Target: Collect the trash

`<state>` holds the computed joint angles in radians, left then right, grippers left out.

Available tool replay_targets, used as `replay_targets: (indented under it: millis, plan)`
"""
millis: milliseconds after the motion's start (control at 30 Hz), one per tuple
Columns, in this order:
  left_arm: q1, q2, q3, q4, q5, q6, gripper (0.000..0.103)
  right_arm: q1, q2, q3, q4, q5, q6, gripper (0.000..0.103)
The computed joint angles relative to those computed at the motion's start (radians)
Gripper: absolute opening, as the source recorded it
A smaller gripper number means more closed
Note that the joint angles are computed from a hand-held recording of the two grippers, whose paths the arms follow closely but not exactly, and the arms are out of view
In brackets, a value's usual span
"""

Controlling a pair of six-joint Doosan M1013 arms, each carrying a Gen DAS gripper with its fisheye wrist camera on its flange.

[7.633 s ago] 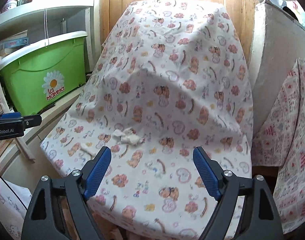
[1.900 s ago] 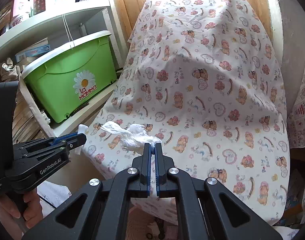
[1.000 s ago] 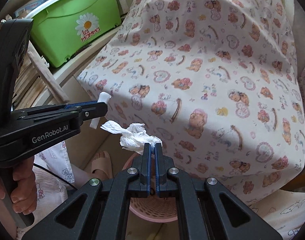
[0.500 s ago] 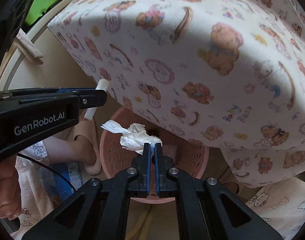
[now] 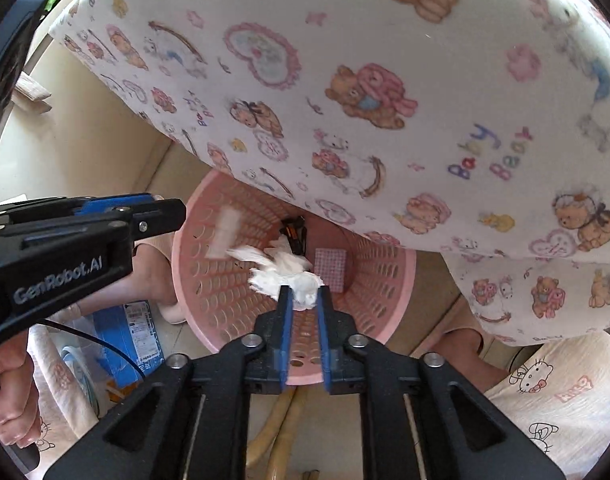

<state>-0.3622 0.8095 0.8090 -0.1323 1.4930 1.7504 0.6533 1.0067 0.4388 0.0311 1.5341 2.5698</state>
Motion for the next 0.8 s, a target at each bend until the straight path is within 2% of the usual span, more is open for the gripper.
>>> replay_targets:
  millis: [67, 233, 333, 467, 600, 733, 800]
  plan:
    - [-0.002, -0.011, 0.008, 0.014, -0.020, -0.001, 0.041, -0.001, -0.014, 0.026, 0.003, -0.018, 0.011, 0.031]
    - [-0.002, -0.065, 0.051, 0.033, -0.129, 0.007, 0.043, 0.008, -0.031, 0.029, -0.061, -0.028, 0.031, 0.047]
    - [0.001, -0.106, 0.080, 0.041, -0.219, 0.022, 0.057, 0.019, -0.056, 0.036, -0.142, -0.044, 0.034, 0.051]
    - [0.008, -0.162, 0.130, 0.046, -0.372, 0.026, 0.064, 0.043, -0.098, 0.063, -0.294, -0.091, 0.048, 0.062]
    - [0.016, -0.209, 0.171, 0.032, -0.506, 0.029, 0.079, 0.063, -0.124, 0.071, -0.442, -0.118, 0.068, 0.063]
    - [0.016, -0.245, 0.204, 0.032, -0.621, 0.037, 0.088, 0.070, -0.173, 0.133, -0.518, -0.192, 0.124, 0.067]
    - [0.016, -0.261, 0.221, 0.029, -0.667, 0.050, 0.091, 0.079, -0.176, 0.131, -0.575, -0.194, 0.151, 0.072]
